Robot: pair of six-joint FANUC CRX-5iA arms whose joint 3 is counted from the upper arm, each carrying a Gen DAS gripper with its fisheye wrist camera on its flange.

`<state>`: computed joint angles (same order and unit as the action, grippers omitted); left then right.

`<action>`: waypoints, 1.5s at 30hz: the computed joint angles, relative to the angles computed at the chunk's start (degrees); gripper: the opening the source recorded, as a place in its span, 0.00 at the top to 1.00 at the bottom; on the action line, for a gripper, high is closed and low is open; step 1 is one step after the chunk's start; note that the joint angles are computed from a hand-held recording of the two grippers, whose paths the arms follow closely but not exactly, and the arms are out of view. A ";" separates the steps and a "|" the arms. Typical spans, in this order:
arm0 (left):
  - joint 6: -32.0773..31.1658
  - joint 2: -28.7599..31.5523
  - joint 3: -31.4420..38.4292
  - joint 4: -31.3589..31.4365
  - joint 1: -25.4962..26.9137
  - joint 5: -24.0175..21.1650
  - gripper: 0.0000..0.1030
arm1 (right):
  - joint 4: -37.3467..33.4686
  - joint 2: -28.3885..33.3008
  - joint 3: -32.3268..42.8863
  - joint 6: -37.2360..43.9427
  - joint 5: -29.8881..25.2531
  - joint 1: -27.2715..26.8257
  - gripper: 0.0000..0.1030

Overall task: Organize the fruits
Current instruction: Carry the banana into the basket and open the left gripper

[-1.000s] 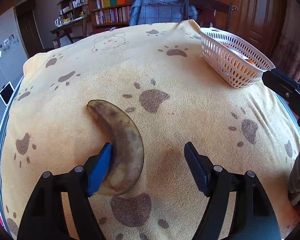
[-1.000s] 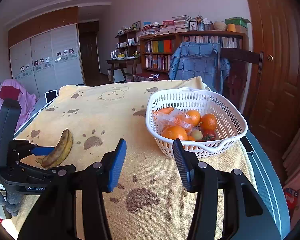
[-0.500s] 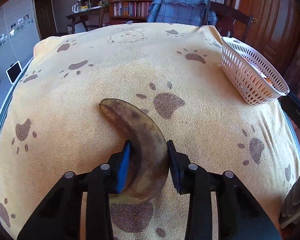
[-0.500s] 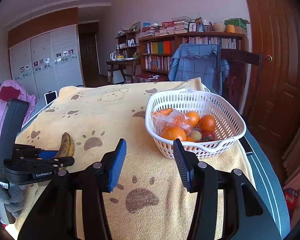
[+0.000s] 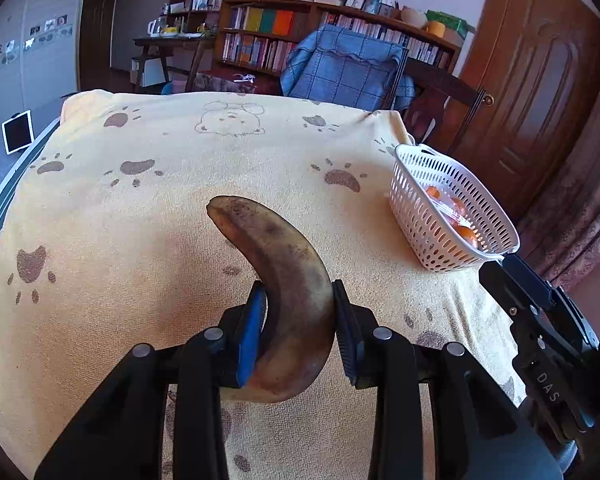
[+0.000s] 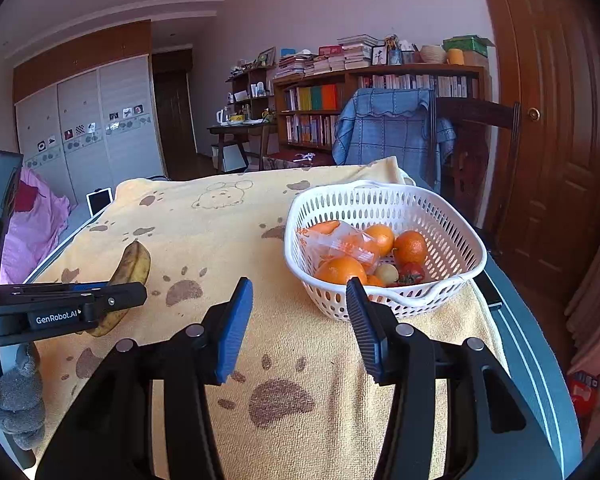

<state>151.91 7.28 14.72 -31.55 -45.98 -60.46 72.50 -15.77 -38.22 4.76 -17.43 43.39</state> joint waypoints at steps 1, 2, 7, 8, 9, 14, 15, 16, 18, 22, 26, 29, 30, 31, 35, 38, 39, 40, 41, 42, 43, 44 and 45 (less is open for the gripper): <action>-0.32 0.27 0.66 -0.03 -0.17 0.17 0.67 | 0.44 -0.07 -0.08 -0.61 -0.04 -0.16 0.51; -0.59 0.60 1.41 -0.03 -0.31 0.32 0.67 | 1.04 -0.10 -0.18 -1.46 -0.04 -0.38 0.51; -2.80 2.71 5.59 -0.21 -0.99 0.48 0.67 | 6.90 -0.79 -1.14 -8.79 0.05 -2.67 0.51; -3.35 3.24 6.47 -0.17 -1.12 0.46 0.67 | 8.33 -0.95 -1.35 -10.68 0.09 -3.32 0.51; -3.96 3.81 7.39 -0.09 -1.23 0.40 0.67 | 9.71 -1.10 -1.54 -12.58 -0.23 -3.81 0.51; -7.30 6.97 11.90 0.91 -1.37 0.09 0.67 | 12.44 -2.05 -2.08 -19.59 -2.56 -5.96 0.51; -8.04 7.63 12.83 1.03 -1.43 -0.01 0.67 | 12.40 -2.19 -2.11 -20.71 -3.09 -6.39 0.51; -8.74 8.30 13.77 1.19 -1.45 -0.08 0.67 | 11.98 -2.27 -2.06 -21.56 -3.86 -6.62 0.50; -9.99 9.68 15.74 1.61 -1.39 -0.08 0.67 | 11.78 -2.25 -2.00 -23.32 -6.46 -6.69 0.46; -11.75 12.26 19.33 2.87 -0.88 0.56 0.67 | 11.42 -2.68 -2.33 -24.72 -7.63 -7.21 0.46; -13.77 15.23 23.25 4.57 -0.39 0.97 0.67 | 11.15 -2.83 -2.34 -24.97 -8.12 -7.64 0.46; -15.79 17.55 26.17 6.02 0.00 1.01 0.67 | 11.50 -3.18 -2.62 -26.84 -8.25 -8.39 0.45; -16.52 18.32 27.15 6.50 0.11 0.89 0.67 | 11.80 -3.22 -2.64 -27.48 -8.48 -8.60 0.45; -17.35 19.11 28.23 7.07 0.29 0.71 0.67 | 11.96 -3.38 -2.75 -27.98 -8.48 -8.94 0.45; -20.73 22.26 32.14 9.07 0.99 0.05 0.67 | 10.17 -3.38 -2.53 -27.83 -8.58 -9.29 0.45; -22.44 24.40 34.94 10.28 1.59 -0.74 0.67 | 10.25 -3.44 -2.59 -28.41 -8.80 -9.76 0.45; -22.84 25.02 35.69 10.73 1.81 -0.87 0.67 | 10.80 -3.54 -2.73 -29.08 -8.87 -10.00 0.45; -23.13 25.56 36.30 11.19 2.03 -0.93 0.67 | 11.32 -3.61 -2.82 -29.74 -8.71 -10.41 0.45; -23.47 26.01 36.76 11.69 2.23 -0.92 0.67 | 11.63 -3.68 -2.92 -30.21 -8.75 -10.63 0.45; -23.89 26.39 37.10 12.18 2.42 -0.85 0.67 | 11.85 -3.62 -2.95 -30.69 -8.95 -10.71 0.45; -24.26 26.73 37.40 12.57 2.58 -0.80 0.67 | 11.73 -3.58 -2.94 -30.82 -8.88 -10.92 0.45; -24.61 27.23 37.94 12.96 2.71 -0.87 0.67 | 11.46 -3.53 -2.92 -30.77 -8.82 -11.03 0.45; -24.92 27.66 38.40 13.41 2.86 -0.94 0.67 | 11.02 -3.44 -2.76 -30.52 -8.83 -11.11 0.45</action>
<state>126.99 34.94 53.12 -18.14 -43.12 -61.40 83.52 -19.21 -40.98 -25.77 -26.26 32.28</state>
